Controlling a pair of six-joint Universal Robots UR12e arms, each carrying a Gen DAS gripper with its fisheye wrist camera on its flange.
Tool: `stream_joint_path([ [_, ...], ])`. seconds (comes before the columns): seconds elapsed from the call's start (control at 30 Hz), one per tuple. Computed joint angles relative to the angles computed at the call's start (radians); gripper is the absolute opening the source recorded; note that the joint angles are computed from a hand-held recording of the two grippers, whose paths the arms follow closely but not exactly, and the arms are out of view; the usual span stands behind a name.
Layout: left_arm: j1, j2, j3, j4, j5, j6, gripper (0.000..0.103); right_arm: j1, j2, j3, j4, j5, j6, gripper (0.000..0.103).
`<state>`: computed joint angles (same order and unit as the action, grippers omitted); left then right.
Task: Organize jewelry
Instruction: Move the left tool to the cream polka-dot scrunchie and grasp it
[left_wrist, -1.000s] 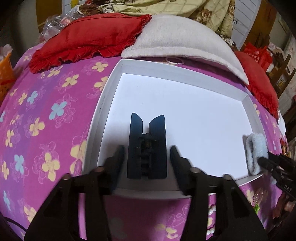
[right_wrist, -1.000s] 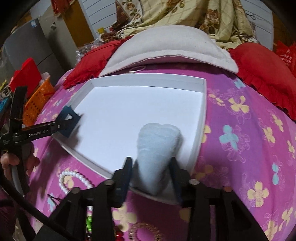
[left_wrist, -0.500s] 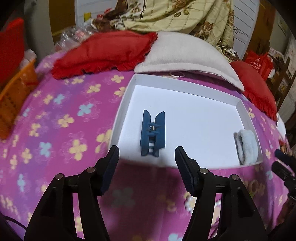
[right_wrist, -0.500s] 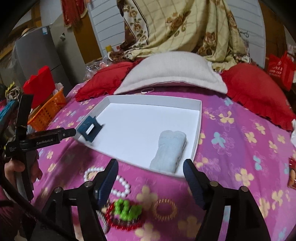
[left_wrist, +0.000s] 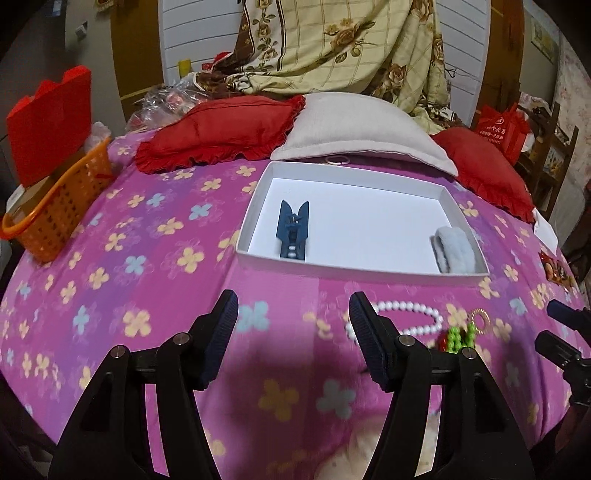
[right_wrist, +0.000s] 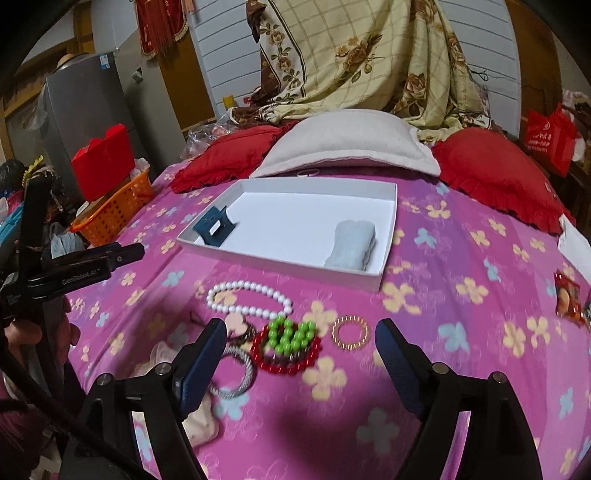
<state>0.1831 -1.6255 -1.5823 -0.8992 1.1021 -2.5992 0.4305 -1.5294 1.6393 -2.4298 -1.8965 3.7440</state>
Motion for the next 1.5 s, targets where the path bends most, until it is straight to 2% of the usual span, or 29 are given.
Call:
stream_joint_path([
  [0.27,0.040,0.072,-0.074,0.035,-0.013,0.027,0.063,0.035,-0.015,0.015,-0.002,-0.010,0.032,0.081],
  [0.53,0.075,0.125,-0.124,0.007,-0.033,0.063,0.063,0.068,-0.018,0.010,0.006,-0.042,0.011,0.081],
  [0.93,0.133,0.169,-0.137,-0.144,-0.099,0.123,0.063,0.092,-0.021,0.016,0.024,-0.053,-0.004,0.081],
  [1.07,0.136,0.181,-0.148,-0.176,-0.100,0.147,0.063,0.087,-0.023,0.022,0.035,-0.036,0.010,0.081],
  [1.5,0.127,0.191,-0.171,-0.163,-0.077,0.156,0.063,0.089,-0.024,0.021,0.041,-0.036,0.013,0.081],
])
